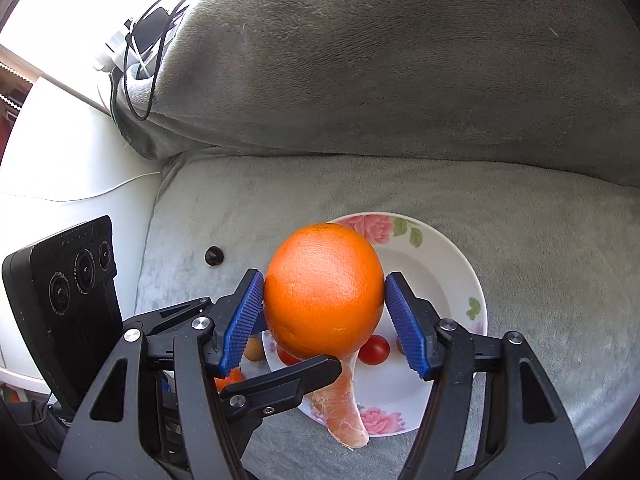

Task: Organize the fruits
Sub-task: 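Carry the large orange onto the plate with both grippers and open them, then withdraw both grippers from the plate toward the remaining plums and longan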

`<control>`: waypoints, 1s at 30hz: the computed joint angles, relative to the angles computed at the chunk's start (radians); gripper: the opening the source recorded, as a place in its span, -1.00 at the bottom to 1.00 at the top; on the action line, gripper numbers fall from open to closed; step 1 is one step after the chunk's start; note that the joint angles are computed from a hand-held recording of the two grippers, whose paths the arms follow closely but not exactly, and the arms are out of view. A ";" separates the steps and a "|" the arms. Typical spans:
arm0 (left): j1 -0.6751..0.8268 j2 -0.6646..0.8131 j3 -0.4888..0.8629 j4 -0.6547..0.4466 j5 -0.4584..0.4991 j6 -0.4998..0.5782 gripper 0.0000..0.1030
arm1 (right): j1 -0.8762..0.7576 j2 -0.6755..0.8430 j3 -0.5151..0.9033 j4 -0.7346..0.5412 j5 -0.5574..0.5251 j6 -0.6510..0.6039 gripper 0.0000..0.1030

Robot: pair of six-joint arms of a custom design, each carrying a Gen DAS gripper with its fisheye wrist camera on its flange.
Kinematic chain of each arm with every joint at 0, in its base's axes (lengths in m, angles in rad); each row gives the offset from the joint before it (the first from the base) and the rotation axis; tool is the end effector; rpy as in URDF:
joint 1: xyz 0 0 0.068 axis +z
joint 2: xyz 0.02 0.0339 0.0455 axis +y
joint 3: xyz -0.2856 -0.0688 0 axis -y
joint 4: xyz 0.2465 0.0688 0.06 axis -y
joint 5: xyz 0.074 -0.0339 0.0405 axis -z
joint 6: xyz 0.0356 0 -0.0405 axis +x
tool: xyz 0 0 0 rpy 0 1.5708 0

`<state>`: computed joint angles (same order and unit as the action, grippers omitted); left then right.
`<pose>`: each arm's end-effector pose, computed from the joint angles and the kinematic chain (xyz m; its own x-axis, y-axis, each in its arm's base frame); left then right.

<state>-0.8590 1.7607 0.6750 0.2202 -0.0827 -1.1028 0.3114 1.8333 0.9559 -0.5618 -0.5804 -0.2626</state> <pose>0.2066 -0.2350 0.1205 -0.8666 -0.3571 -0.3486 -0.1193 0.8265 -0.5502 0.2905 0.1140 0.1352 -0.8270 -0.4943 -0.2678 -0.5586 0.6686 0.4909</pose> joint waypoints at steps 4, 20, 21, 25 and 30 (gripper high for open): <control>0.004 0.026 0.017 0.012 0.014 0.004 0.04 | -0.002 0.005 0.005 -0.004 0.005 0.006 0.28; -0.030 0.003 0.012 -0.008 -0.016 0.012 0.04 | -0.091 -0.031 -0.020 0.009 0.019 0.010 0.28; -0.032 0.002 0.011 -0.011 -0.020 0.011 0.04 | -0.091 -0.038 -0.025 0.008 0.021 0.007 0.28; -0.037 -0.048 -0.026 -0.039 -0.041 0.008 0.04 | -0.082 -0.072 -0.060 0.021 0.031 0.009 0.28; -0.048 -0.092 -0.053 -0.078 -0.069 0.017 0.04 | -0.062 -0.135 -0.118 0.059 0.061 0.026 0.29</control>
<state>-0.9070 1.6688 0.6218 0.1424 -0.1516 -1.0861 0.2498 1.6979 0.8377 -0.5030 -0.5194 -0.2370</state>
